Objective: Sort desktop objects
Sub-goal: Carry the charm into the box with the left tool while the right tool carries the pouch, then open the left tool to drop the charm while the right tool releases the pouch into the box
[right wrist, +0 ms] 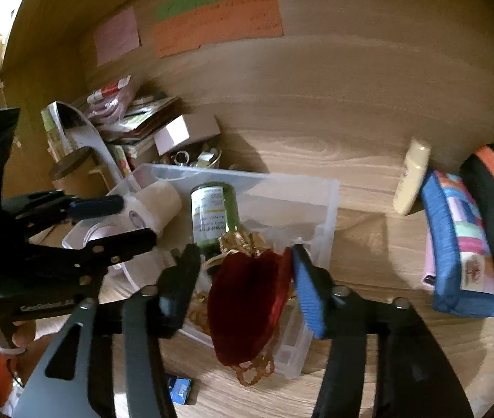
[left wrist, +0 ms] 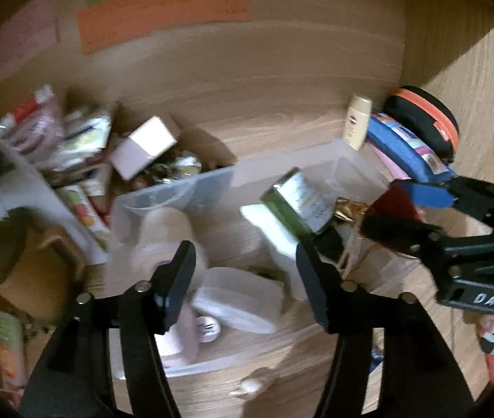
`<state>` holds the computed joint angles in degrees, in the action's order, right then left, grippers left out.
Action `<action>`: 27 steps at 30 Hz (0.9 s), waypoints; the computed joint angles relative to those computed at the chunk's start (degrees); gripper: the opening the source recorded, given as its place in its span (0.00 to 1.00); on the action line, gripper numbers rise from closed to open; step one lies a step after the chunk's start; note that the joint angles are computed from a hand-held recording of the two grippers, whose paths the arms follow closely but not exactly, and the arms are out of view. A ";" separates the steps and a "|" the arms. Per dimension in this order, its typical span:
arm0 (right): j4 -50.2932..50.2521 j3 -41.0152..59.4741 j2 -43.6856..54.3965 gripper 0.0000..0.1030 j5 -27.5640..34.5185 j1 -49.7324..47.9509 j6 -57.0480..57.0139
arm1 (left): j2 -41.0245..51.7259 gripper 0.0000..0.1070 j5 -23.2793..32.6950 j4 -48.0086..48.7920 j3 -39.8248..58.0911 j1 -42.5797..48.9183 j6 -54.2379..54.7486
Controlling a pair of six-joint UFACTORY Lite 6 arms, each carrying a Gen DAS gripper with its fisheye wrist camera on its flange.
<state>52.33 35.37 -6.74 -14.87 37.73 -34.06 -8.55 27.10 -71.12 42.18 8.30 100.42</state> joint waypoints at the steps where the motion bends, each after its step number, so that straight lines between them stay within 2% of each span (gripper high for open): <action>1: 3.38 -0.22 -0.77 0.54 -0.38 0.51 -2.83 | -1.17 0.58 -0.39 -0.05 -0.62 0.48 0.25; 6: 16.29 -0.45 -3.23 0.58 -1.58 3.06 -12.84 | -5.95 0.70 2.31 0.80 -2.32 5.57 0.85; 9: 22.96 -1.43 -5.98 0.61 -3.04 6.00 -17.82 | -8.63 0.71 6.12 1.80 -3.00 9.96 1.20; 13: 34.16 -2.31 -9.78 0.71 -9.58 13.28 -25.62 | -11.95 0.77 10.88 2.81 -4.11 15.71 2.17; 16: 39.76 -2.29 -11.44 0.74 -14.95 18.61 -29.05 | -13.95 0.84 14.50 3.18 -4.75 19.78 2.90; 19: 43.97 -2.20 -12.37 0.80 -20.13 23.59 -30.71 | -15.57 0.86 19.32 3.66 -5.20 24.98 4.37; 21: 45.78 -2.40 -12.90 0.80 -22.85 26.53 -30.77 | -15.91 0.89 21.84 4.18 -5.19 27.66 5.07; 27: 50.25 -3.09 -12.11 0.81 -28.71 34.04 -30.33 | -14.81 0.89 28.47 5.95 -5.36 34.58 7.85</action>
